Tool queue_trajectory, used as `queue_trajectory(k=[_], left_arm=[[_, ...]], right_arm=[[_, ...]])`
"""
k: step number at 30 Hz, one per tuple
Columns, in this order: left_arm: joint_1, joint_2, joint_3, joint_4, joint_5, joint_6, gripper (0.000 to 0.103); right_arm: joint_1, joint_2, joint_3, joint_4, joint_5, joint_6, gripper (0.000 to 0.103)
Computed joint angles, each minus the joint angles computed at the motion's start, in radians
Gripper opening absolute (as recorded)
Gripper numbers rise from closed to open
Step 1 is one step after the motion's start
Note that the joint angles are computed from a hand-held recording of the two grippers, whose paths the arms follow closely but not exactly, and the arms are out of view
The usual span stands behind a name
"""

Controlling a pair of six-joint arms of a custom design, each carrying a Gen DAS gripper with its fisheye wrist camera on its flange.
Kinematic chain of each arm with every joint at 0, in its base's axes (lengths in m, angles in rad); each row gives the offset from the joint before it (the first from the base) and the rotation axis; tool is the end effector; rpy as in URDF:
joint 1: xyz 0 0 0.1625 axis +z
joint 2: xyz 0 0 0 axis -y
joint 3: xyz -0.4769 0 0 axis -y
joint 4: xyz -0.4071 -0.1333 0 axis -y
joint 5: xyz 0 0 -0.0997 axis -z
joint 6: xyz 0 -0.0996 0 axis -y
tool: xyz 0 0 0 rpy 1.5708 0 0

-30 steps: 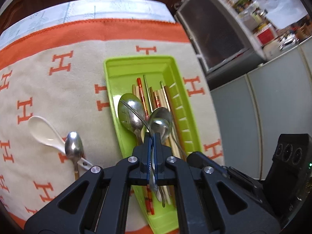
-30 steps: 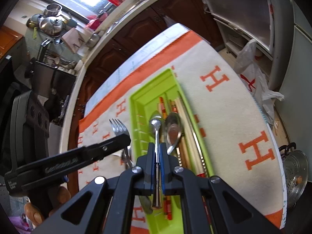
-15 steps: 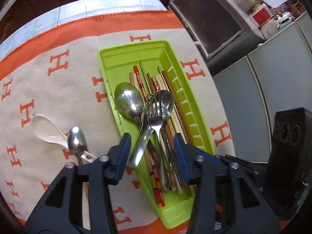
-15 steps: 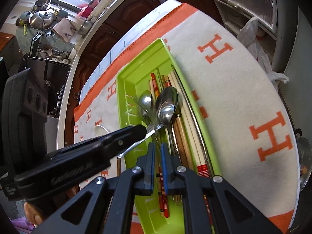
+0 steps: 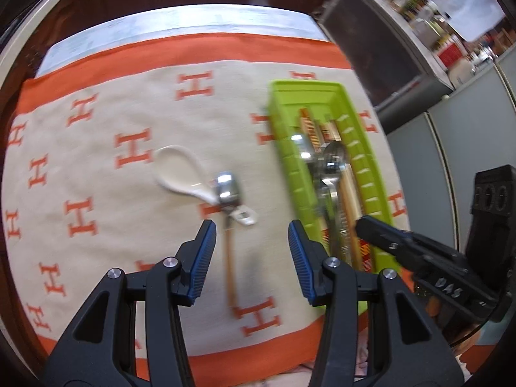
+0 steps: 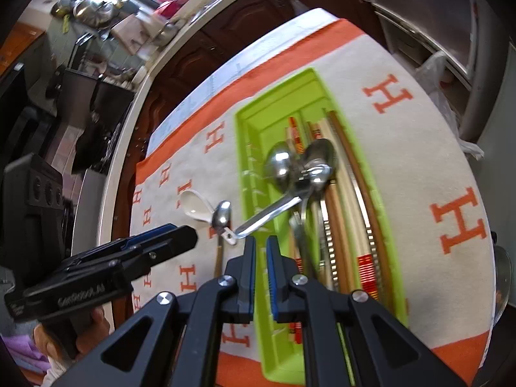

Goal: Organize utensils
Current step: 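Lower the fork into the green tray and open while the right tool does likewise, then grasp a wooden-handled spoon with the left tool while the right tool grasps the white ceramic spoon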

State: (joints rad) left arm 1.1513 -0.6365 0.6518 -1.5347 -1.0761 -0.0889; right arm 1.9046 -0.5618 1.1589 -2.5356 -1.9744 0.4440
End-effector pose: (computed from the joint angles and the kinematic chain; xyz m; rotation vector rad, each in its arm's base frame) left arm -0.1958 -0.8824 0.3471 0.4527 2.6094 -0.1023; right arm 0.3728 -0.7875 0.1380 -0.2628 -2.8134 0.7049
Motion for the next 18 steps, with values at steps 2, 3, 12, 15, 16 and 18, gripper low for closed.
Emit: queue_trajectory(k=[2,3,12,15,16,18], left_arm=[[0.01,-0.007,0.007,0.002,0.013,-0.008,0.043],[0.017,-0.011,0.011,0.009,0.017,-0.012,0.043],[0.055,0.002,0.05,0.044,0.018,-0.037,0.043],[0.059,0.012,0.055,0.055,0.014,-0.034,0.043],[0.06,0.015,0.057,0.057,0.014,-0.031,0.043],[0.06,0.019,0.062,0.058,0.015,-0.021,0.043]], right_arm=[[0.007,0.014,-0.024,0.019,0.006,-0.019,0.008],[0.009,0.019,-0.033,0.027,0.009,-0.027,0.008],[0.025,0.082,-0.132,0.097,0.028,-0.056,0.008],[0.026,0.102,-0.162,0.123,0.027,-0.054,0.008],[0.025,0.109,-0.173,0.132,0.026,-0.054,0.008],[0.025,0.117,-0.187,0.143,0.025,-0.052,0.008]])
